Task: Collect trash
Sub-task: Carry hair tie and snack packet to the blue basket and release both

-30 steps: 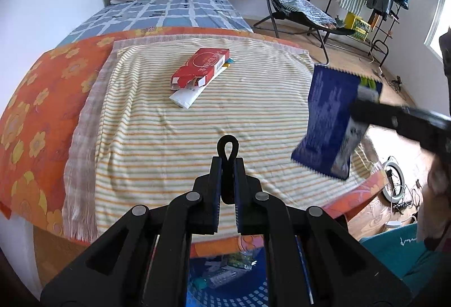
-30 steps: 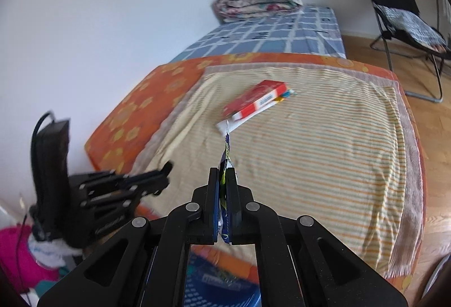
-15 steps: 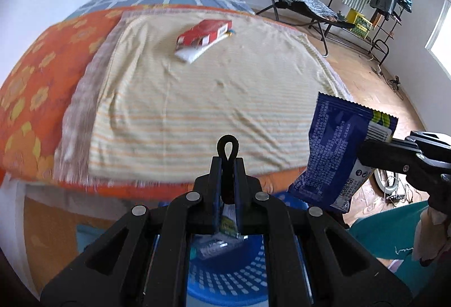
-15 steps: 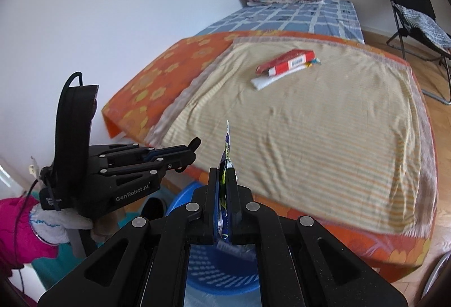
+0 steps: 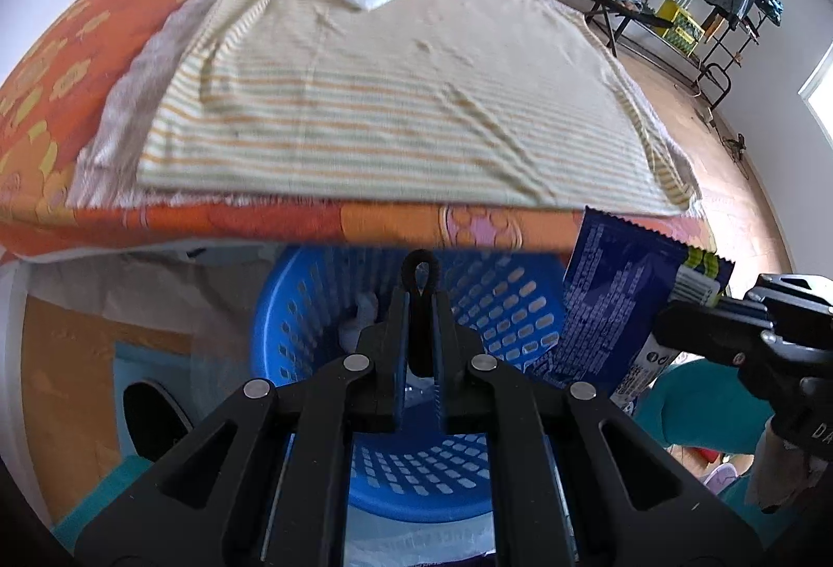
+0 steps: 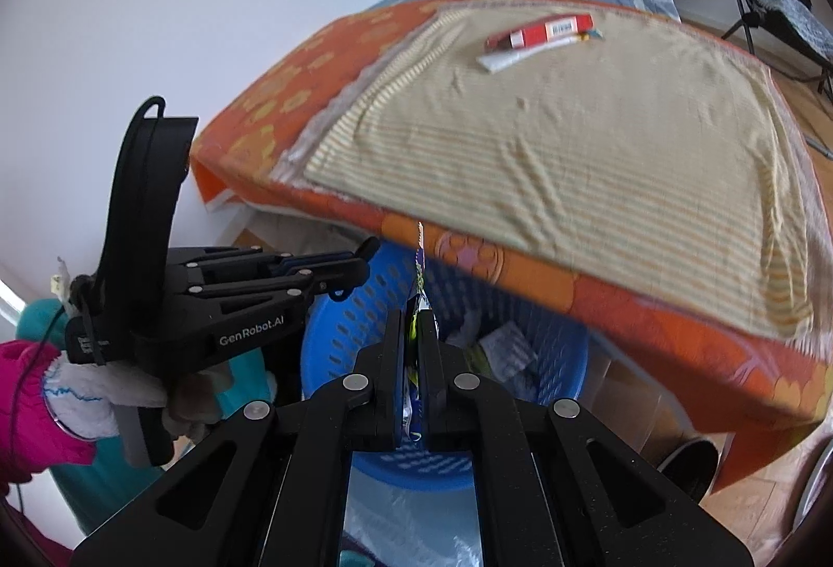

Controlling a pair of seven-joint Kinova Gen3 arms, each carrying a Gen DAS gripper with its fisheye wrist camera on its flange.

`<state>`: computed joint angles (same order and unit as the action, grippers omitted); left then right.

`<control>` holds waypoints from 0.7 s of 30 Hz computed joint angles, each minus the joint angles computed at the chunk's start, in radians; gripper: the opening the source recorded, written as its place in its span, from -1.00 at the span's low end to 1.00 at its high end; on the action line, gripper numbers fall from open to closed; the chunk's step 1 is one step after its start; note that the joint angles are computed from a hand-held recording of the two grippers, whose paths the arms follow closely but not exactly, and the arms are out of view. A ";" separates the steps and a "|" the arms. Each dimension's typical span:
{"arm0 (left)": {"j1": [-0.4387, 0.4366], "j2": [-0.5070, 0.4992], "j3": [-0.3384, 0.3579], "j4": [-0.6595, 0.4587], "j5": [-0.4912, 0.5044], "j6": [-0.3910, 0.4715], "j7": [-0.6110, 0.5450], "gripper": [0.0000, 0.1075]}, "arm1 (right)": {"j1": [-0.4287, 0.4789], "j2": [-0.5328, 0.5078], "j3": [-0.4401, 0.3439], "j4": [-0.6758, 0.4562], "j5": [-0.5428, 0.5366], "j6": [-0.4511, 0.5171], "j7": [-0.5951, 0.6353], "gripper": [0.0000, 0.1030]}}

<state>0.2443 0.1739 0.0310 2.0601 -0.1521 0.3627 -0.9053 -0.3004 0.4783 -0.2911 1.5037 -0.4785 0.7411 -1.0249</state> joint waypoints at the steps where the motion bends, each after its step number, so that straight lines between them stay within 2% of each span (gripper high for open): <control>1: 0.002 0.003 0.001 0.002 0.000 0.000 0.002 -0.88 | -0.002 0.001 0.002 0.005 0.003 0.000 -0.002 -0.95; 9: 0.022 0.023 0.000 0.016 0.009 -0.006 0.024 -0.88 | -0.024 0.008 0.014 0.019 0.032 -0.004 -0.029 -0.95; 21: 0.015 0.043 0.009 0.020 0.049 0.004 -0.003 -0.88 | -0.053 0.036 0.031 -0.003 0.088 0.018 -0.094 -0.95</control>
<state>0.2593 0.2166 0.0402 2.0804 -0.1026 0.3666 -0.9086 -0.3534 0.5139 -0.2604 1.5008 -0.3905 0.7589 -1.1189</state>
